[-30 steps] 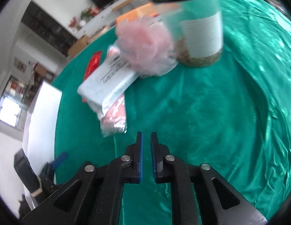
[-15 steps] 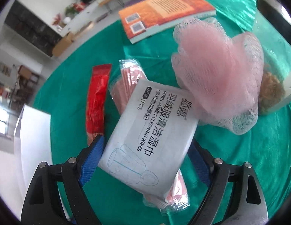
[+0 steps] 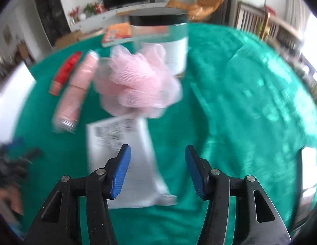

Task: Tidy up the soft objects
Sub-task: 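Move the right gripper to the white wipes packet and push it toward the jar, then close the right gripper on the white wipes packet and hold it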

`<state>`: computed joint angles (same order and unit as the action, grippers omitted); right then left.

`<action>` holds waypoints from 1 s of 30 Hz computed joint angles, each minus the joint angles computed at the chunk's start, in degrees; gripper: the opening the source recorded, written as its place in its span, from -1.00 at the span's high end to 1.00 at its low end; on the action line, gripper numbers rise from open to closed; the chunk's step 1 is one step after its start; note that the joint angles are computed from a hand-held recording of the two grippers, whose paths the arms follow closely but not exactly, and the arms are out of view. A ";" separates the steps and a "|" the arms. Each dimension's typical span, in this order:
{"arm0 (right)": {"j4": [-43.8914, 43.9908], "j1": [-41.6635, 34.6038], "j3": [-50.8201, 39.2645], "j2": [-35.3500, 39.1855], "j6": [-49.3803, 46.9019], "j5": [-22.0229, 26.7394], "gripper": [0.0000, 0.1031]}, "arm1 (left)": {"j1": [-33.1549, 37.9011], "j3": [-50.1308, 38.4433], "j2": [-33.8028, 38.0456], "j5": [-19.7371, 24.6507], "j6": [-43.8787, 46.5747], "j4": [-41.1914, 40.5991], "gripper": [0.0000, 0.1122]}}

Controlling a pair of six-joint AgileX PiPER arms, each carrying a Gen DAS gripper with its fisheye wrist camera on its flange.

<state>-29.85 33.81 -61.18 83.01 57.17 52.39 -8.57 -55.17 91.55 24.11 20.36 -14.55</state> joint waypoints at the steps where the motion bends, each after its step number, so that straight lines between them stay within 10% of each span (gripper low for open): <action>1: -2.04 -0.09 2.90 -2.15 2.30 -1.81 -0.23 | 0.00 0.00 0.00 0.00 0.00 0.00 -0.84; 9: -10.62 0.83 15.97 -15.47 25.73 -8.54 -0.51 | 0.00 0.00 -0.01 0.01 -0.01 0.03 -0.84; 18: -1.87 4.04 4.82 1.86 0.38 -12.55 -0.76 | -0.01 0.05 -0.06 -0.03 0.01 -0.01 -0.84; 30: -1.72 6.90 5.59 -1.54 7.73 -6.18 -0.44 | -0.02 0.08 -0.15 0.08 0.01 -0.03 -0.84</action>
